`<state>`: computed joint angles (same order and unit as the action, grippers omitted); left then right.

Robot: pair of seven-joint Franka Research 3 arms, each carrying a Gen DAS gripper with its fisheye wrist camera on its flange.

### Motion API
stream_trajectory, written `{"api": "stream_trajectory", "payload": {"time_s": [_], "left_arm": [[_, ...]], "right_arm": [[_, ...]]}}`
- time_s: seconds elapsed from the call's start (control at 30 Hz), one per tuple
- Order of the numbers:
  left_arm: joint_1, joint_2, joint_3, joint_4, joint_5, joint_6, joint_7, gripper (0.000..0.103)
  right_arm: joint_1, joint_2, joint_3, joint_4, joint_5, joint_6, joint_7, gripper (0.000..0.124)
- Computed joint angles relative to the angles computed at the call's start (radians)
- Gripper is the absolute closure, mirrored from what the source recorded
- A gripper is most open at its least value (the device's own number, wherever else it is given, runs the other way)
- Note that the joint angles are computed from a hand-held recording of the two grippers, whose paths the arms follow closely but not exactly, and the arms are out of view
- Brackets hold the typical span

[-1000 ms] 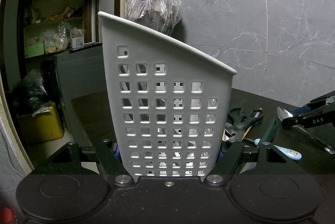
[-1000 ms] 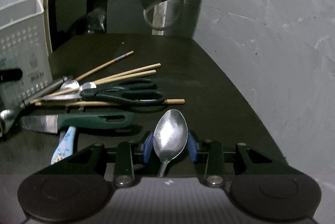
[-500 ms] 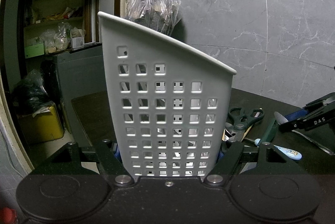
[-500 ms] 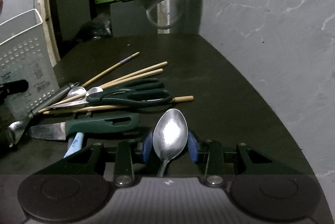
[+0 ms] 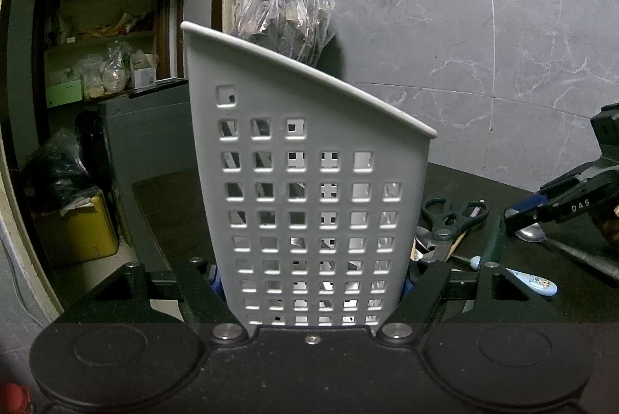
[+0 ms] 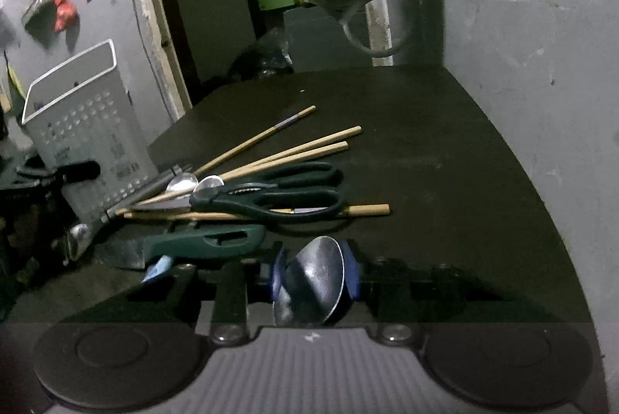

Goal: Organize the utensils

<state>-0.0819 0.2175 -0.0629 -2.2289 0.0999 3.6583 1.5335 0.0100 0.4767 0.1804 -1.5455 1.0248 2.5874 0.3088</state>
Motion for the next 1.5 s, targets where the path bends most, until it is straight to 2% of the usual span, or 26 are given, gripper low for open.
{"api": "stream_trajectory", "payload": {"time_s": [0.1, 0.13, 0.27, 0.43, 0.73, 0.93, 1.03, 1.07, 1.1, 1.23, 1.33, 1.4, 1.43, 1.5], "left_arm": [[-0.001, 0.000, 0.000, 0.000, -0.001, 0.000, 0.000, 0.028], [0.000, -0.001, 0.000, -0.001, 0.001, 0.000, -0.001, 0.028], [0.000, -0.002, 0.001, -0.002, 0.000, -0.001, 0.000, 0.028], [0.000, -0.002, 0.000, -0.002, 0.001, -0.001, -0.002, 0.028], [-0.001, -0.002, 0.000, -0.002, -0.002, -0.001, 0.001, 0.028], [-0.001, -0.002, 0.000, -0.002, -0.002, -0.001, 0.001, 0.028], [-0.001, -0.002, 0.000, -0.002, -0.002, -0.001, 0.001, 0.028], [-0.001, -0.002, 0.000, -0.002, -0.002, -0.001, 0.001, 0.027], [-0.002, -0.002, 0.001, -0.002, -0.003, -0.001, 0.002, 0.028], [-0.002, -0.002, 0.000, -0.002, -0.003, -0.001, 0.001, 0.028], [-0.002, -0.002, 0.000, -0.002, -0.003, -0.002, 0.001, 0.027], [-0.002, -0.001, 0.000, -0.001, -0.003, 0.000, 0.001, 0.027], [-0.001, -0.001, 0.000, 0.000, -0.002, -0.001, -0.001, 0.027], [-0.002, -0.001, 0.000, 0.001, -0.002, -0.002, 0.000, 0.027]], "right_arm": [[0.020, -0.021, -0.001, -0.038, -0.005, 0.069, -0.017, 0.102], [0.022, -0.025, 0.002, -0.045, 0.002, 0.083, -0.014, 0.111], [0.043, -0.064, 0.014, -0.110, 0.017, 0.187, -0.051, 0.115], [0.055, -0.098, 0.021, -0.155, 0.048, 0.242, -0.029, 0.118], [0.046, -0.173, 0.012, -0.253, 0.271, 0.206, -0.037, 0.118], [0.049, -0.223, -0.038, -0.320, 0.392, 0.080, -0.051, 0.117], [0.064, -0.244, -0.060, -0.347, 0.411, 0.057, -0.069, 0.108], [0.070, -0.254, -0.065, -0.358, 0.416, 0.054, -0.081, 0.095], [0.076, -0.259, -0.070, -0.363, 0.410, 0.046, -0.090, 0.090], [0.100, -0.278, -0.082, -0.380, 0.384, 0.038, -0.098, 0.079], [0.118, -0.281, -0.083, -0.385, 0.372, 0.060, -0.112, 0.080], [0.131, -0.281, -0.081, -0.387, 0.366, 0.090, -0.123, 0.092], [0.137, -0.280, -0.079, -0.388, 0.366, 0.106, -0.130, 0.105], [0.133, -0.280, -0.077, -0.390, 0.394, 0.095, -0.147, 0.107]]}}
